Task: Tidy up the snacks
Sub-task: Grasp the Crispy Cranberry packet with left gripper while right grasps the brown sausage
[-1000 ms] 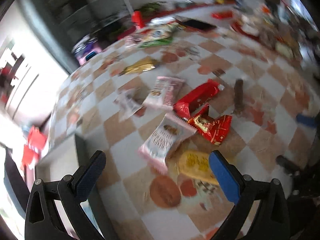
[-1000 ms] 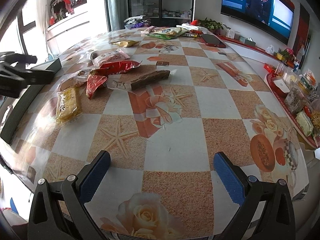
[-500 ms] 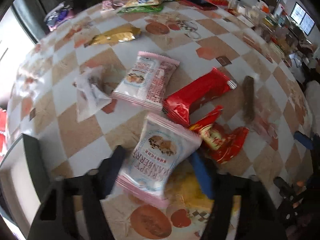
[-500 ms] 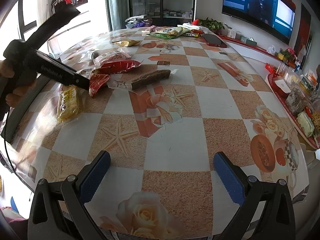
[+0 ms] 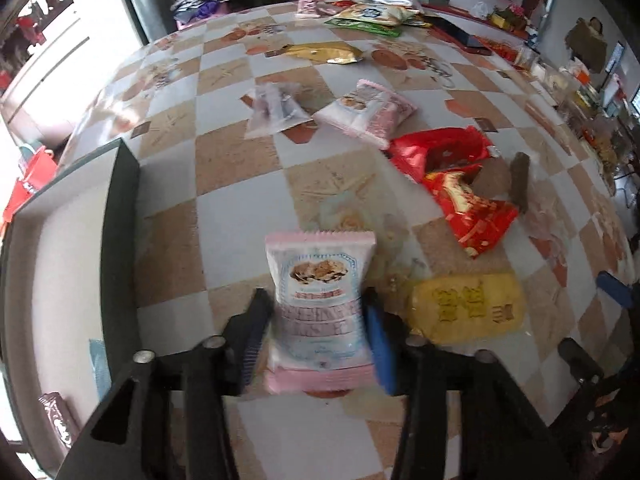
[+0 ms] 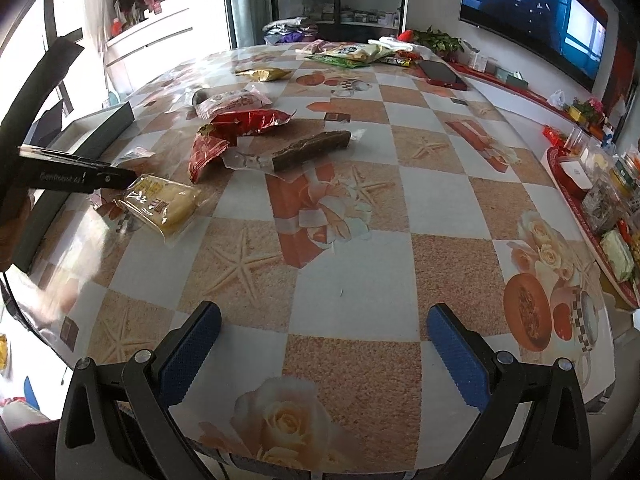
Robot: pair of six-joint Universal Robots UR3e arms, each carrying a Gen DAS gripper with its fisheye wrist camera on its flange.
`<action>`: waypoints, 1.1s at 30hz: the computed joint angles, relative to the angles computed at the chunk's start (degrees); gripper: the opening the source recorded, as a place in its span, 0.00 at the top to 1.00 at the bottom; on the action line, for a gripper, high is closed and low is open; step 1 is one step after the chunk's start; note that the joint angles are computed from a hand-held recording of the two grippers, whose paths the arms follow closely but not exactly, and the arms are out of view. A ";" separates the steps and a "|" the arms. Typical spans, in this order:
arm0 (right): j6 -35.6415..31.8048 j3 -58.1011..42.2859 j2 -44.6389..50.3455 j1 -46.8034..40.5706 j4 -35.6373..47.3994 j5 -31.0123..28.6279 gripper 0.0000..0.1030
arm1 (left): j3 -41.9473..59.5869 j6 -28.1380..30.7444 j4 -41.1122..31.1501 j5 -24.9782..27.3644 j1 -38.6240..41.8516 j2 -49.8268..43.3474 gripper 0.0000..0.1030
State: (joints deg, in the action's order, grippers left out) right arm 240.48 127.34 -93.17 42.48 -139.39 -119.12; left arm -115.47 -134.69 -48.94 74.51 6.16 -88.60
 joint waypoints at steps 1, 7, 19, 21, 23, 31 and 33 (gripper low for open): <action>-0.39 -0.19 -0.30 -0.54 0.54 0.75 0.00 | 1.07 -1.32 0.41 0.71 -0.63 -1.33 0.34; -4.55 0.33 -5.58 -7.89 3.89 9.30 0.00 | 0.34 -1.68 0.98 -0.08 0.59 -1.41 0.27; -12.80 -3.94 -1.90 -38.02 -0.73 31.48 0.00 | -1.66 -4.12 3.34 -0.66 1.30 -0.70 0.21; -16.29 -13.68 5.93 -34.05 6.25 26.35 0.00 | -1.62 -4.45 3.60 -0.55 1.18 -0.87 0.21; -19.28 -20.88 11.48 -29.67 12.51 21.34 0.01 | -1.92 -4.84 4.04 -0.33 1.07 -0.76 0.21; -22.81 -8.39 -2.03 -27.75 7.58 22.46 0.59 | -6.21 -4.39 2.56 -2.65 2.52 5.03 0.59; -22.26 -1.92 -8.62 -29.81 4.91 25.64 0.59 | -7.99 -4.37 1.89 -3.24 4.03 7.45 0.59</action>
